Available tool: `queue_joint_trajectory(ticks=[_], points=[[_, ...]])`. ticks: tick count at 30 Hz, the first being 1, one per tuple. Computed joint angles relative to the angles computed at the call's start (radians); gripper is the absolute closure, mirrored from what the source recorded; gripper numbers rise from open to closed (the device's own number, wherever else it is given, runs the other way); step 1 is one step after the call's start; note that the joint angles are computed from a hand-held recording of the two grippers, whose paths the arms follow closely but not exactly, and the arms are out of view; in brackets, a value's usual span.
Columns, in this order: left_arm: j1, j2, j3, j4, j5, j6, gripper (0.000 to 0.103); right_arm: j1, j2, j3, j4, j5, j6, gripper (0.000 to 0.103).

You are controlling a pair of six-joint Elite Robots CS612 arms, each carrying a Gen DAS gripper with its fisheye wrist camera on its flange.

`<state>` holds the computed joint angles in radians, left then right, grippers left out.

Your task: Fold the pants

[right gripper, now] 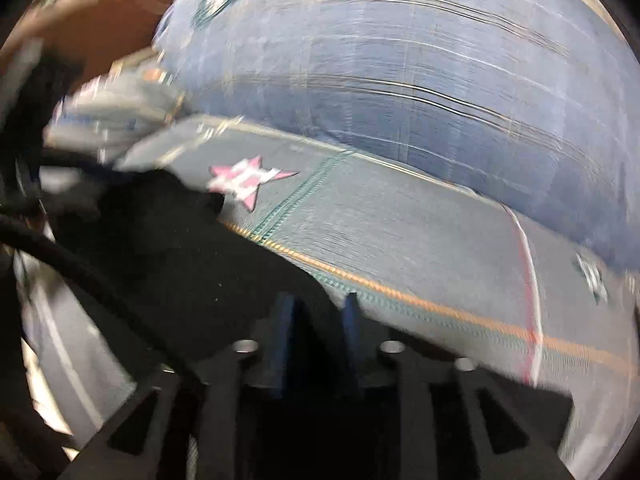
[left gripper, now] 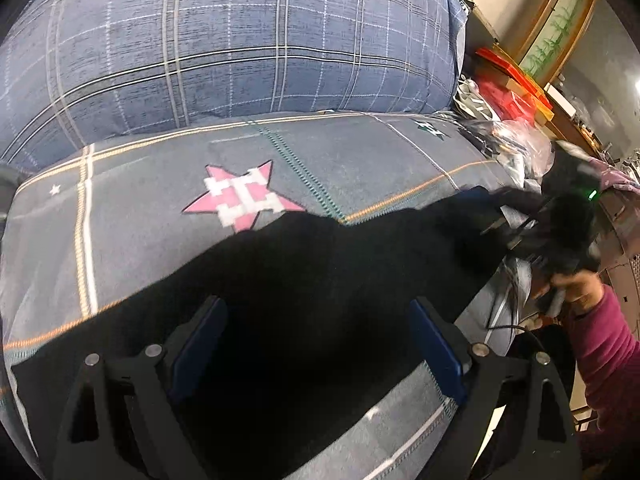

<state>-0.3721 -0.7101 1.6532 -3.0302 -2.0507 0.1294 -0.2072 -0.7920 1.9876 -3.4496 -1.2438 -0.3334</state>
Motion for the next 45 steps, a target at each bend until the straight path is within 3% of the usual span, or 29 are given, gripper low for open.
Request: queue_joint_trajectory(ticks=[2, 4, 8, 10, 11, 12, 13, 16, 19, 22, 24, 25, 26, 28, 31, 34, 35, 39, 41, 45], points=[[0.010, -0.003, 0.016, -0.015, 0.005, -0.025, 0.012, -0.027, -0.028, 0.057, -0.094, -0.075, 0.065, 0.050], [0.021, -0.003, 0.029, -0.032, -0.003, -0.056, 0.012, -0.052, -0.046, 0.091, -0.116, -0.138, 0.126, 0.044], [0.047, -0.006, 0.056, -0.083, 0.006, -0.139, 0.012, -0.083, -0.051, 0.118, -0.069, -0.238, 0.230, 0.044], [0.058, -0.009, 0.065, -0.095, 0.014, -0.173, 0.012, -0.086, -0.035, 0.105, -0.058, -0.216, 0.221, 0.044], [0.064, -0.011, 0.069, -0.098, 0.020, -0.188, 0.012, -0.083, -0.026, 0.097, -0.049, -0.194, 0.211, 0.049], [0.071, -0.016, 0.076, -0.102, 0.031, -0.209, 0.012, -0.073, -0.022, 0.086, -0.024, -0.214, 0.199, 0.061], [0.077, -0.020, 0.083, -0.108, 0.040, -0.224, 0.012, -0.055, -0.018, 0.073, -0.002, -0.273, 0.183, 0.092], [0.097, -0.033, 0.108, -0.147, 0.063, -0.255, 0.012, -0.046, -0.029, 0.074, 0.001, -0.291, 0.155, 0.096], [0.115, -0.041, 0.133, -0.197, 0.095, -0.280, 0.012, -0.053, -0.032, 0.090, -0.043, -0.331, 0.182, 0.096], [0.135, -0.040, 0.141, -0.219, 0.107, -0.328, 0.012, -0.043, -0.013, 0.071, 0.005, -0.371, 0.181, 0.093], [0.151, -0.039, 0.145, -0.229, 0.087, -0.366, 0.012, -0.015, -0.019, 0.078, -0.025, -0.442, 0.162, 0.084], [0.160, -0.039, 0.150, -0.237, 0.072, -0.378, 0.012, -0.008, -0.026, 0.081, -0.038, -0.445, 0.164, 0.073], [0.163, -0.039, 0.151, -0.240, 0.069, -0.380, 0.011, -0.002, -0.037, 0.094, -0.073, -0.421, 0.174, 0.058], [0.171, -0.043, 0.160, -0.257, 0.085, -0.385, 0.009, 0.004, -0.055, 0.111, -0.127, -0.301, 0.174, 0.040], [0.184, -0.037, 0.160, -0.277, 0.081, -0.429, 0.008, 0.030, -0.063, 0.105, -0.093, -0.056, 0.114, 0.038], [0.198, -0.029, 0.156, -0.278, 0.065, -0.479, 0.007, 0.081, -0.029, 0.061, -0.034, 0.170, 0.047, 0.038], [0.199, -0.028, 0.154, -0.271, 0.067, -0.482, 0.006, 0.104, -0.018, 0.039, 0.006, 0.212, 0.012, 0.038], [0.207, -0.020, 0.147, -0.255, 0.058, -0.494, 0.006, 0.198, 0.035, -0.047, 0.079, 0.254, -0.125, 0.038], [0.205, -0.020, 0.145, -0.254, 0.055, -0.471, 0.006, 0.225, 0.056, -0.094, 0.149, 0.290, -0.159, 0.038], [0.198, -0.019, 0.139, -0.244, 0.076, -0.448, 0.006, 0.283, 0.080, -0.139, 0.154, 0.256, -0.197, 0.041]])
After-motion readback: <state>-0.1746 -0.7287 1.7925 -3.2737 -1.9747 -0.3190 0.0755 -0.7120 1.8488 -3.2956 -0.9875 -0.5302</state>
